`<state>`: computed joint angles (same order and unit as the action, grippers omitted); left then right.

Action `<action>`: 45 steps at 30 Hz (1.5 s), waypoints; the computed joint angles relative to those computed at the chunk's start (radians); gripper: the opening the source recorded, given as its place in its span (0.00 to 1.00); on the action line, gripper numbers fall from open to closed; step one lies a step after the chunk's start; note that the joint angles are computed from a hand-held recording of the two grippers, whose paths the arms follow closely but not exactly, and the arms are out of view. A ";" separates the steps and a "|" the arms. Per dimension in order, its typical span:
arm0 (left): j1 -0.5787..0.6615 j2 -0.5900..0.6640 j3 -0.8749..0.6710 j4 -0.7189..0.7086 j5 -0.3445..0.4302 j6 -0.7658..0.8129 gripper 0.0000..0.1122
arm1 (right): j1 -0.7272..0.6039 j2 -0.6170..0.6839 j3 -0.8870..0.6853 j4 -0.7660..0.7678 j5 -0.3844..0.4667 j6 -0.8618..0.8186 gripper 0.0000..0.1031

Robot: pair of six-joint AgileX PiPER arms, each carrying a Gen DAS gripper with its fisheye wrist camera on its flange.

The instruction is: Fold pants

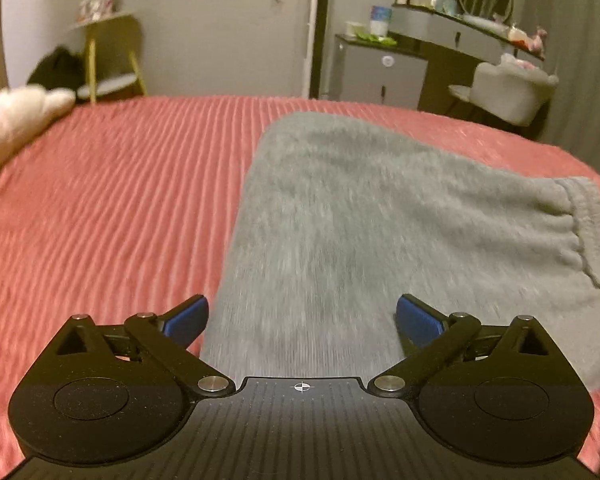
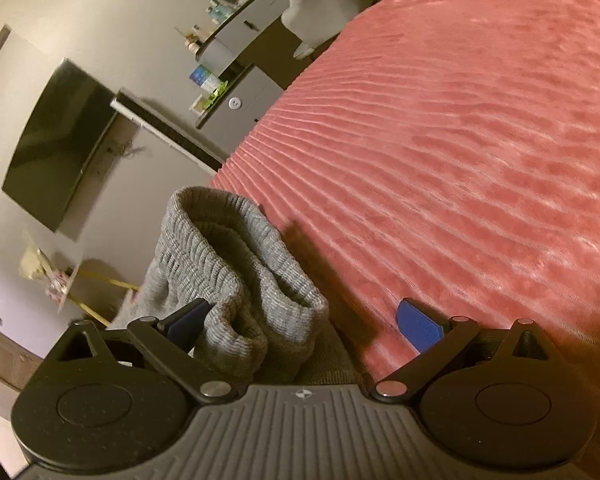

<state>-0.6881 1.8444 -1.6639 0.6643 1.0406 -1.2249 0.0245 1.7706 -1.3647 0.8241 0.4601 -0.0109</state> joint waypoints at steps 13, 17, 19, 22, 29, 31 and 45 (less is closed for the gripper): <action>-0.004 -0.180 0.209 -0.083 -0.010 -0.331 0.91 | -0.132 -0.083 0.144 0.378 0.267 -0.122 0.96; 0.014 -0.260 0.335 -0.162 -0.252 -0.391 0.91 | -0.157 -0.069 0.169 0.508 0.372 -0.203 0.96; 0.045 -0.288 0.406 -0.195 -0.386 -0.421 0.91 | -0.150 -0.052 0.166 0.566 0.405 -0.261 0.96; 0.092 -0.327 0.504 -0.202 -0.554 -0.511 0.91 | -0.127 -0.031 0.150 0.612 0.392 -0.311 0.96; 0.170 -0.337 0.602 -0.382 -0.755 -0.462 0.90 | -0.078 -0.021 0.147 0.626 0.285 -0.310 0.87; 0.171 -0.320 0.595 -0.351 -0.762 -0.475 0.90 | -0.068 -0.027 0.146 0.597 0.255 -0.291 0.77; 0.174 -0.373 0.682 -0.086 -0.806 -0.803 0.73 | -0.046 -0.072 0.154 0.413 0.150 -0.104 0.66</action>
<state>-0.5142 1.4710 -0.9817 0.5781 0.2349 -2.0282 -0.0217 1.6987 -1.2105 1.2373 0.6101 -0.1150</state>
